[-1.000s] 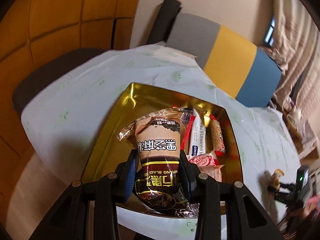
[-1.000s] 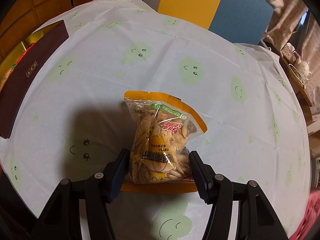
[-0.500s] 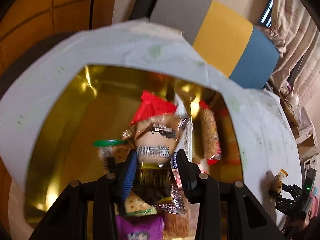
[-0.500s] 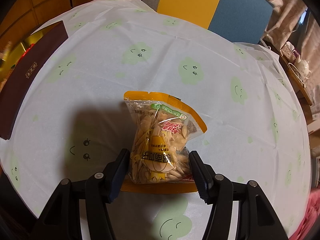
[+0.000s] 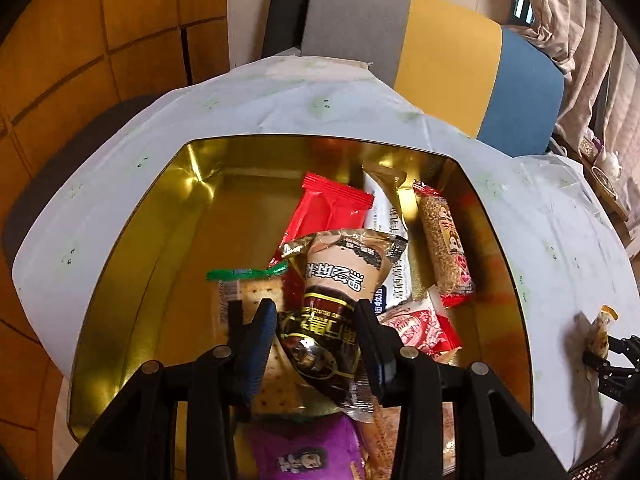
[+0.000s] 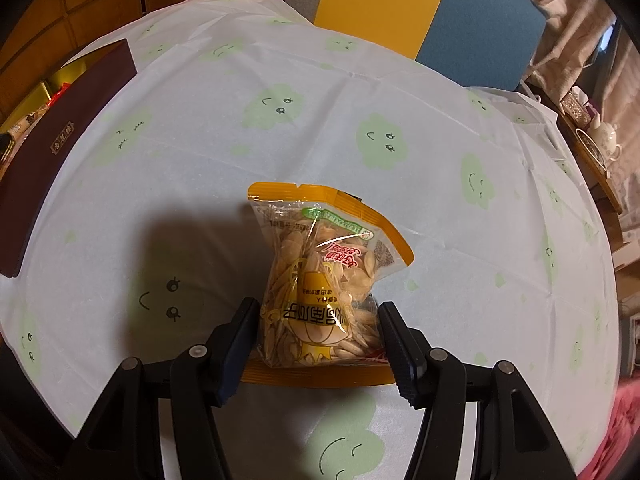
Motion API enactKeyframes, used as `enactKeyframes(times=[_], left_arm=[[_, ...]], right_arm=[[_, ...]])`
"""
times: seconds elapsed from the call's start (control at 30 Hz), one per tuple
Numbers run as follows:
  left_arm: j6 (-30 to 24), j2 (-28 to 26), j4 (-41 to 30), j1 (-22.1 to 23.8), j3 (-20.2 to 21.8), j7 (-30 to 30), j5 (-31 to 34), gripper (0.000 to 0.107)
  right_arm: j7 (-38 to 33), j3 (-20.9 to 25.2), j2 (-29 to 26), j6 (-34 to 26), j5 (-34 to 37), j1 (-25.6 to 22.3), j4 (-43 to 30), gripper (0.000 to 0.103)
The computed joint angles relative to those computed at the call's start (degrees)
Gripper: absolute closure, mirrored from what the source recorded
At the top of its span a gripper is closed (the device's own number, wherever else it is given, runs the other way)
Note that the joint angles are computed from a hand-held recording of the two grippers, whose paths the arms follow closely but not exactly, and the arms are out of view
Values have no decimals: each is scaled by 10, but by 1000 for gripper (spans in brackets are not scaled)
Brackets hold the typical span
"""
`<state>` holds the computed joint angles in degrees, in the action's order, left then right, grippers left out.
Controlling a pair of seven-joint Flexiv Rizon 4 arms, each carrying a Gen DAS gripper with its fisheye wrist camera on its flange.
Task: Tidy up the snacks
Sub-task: 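Carry the coffee-bread packet into the gold tray and open the left gripper, then carry the crisps bag into the gold tray and open the right gripper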
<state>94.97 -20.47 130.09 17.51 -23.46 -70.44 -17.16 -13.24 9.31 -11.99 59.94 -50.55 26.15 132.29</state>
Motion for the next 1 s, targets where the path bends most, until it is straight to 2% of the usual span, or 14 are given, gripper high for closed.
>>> enactKeyframes(times=[0.2, 0.3, 0.33, 0.37, 0.5, 0.63, 0.73, 1.0], left_arm=[[2, 6, -3, -54, 58, -16, 14, 66], [5, 15, 3, -66, 73, -22, 15, 66], [8, 18, 8, -59, 65, -21, 14, 66], [15, 23, 18, -35, 39, -17, 11, 66], [29, 39, 43, 13, -11, -20, 18, 66], [34, 58, 66, 58, -52, -26, 35, 66], [38, 72, 85, 108, -102, -31, 43, 66], [55, 85, 125, 290, -282, -76, 101, 65]], right_arm=[[8, 0, 1, 3, 1, -1, 2, 42], [10, 2, 0, -5, 11, 0, -2, 42], [6, 4, -1, -9, 20, 1, -6, 42], [-1, 6, -2, -11, 31, 0, -8, 42], [1, 6, -4, -16, 57, 2, -15, 42], [48, -4, -3, -16, 32, 7, -11, 40], [85, -8, -1, -3, 14, 3, -4, 40], [103, -4, -4, -1, 3, 0, -1, 42]])
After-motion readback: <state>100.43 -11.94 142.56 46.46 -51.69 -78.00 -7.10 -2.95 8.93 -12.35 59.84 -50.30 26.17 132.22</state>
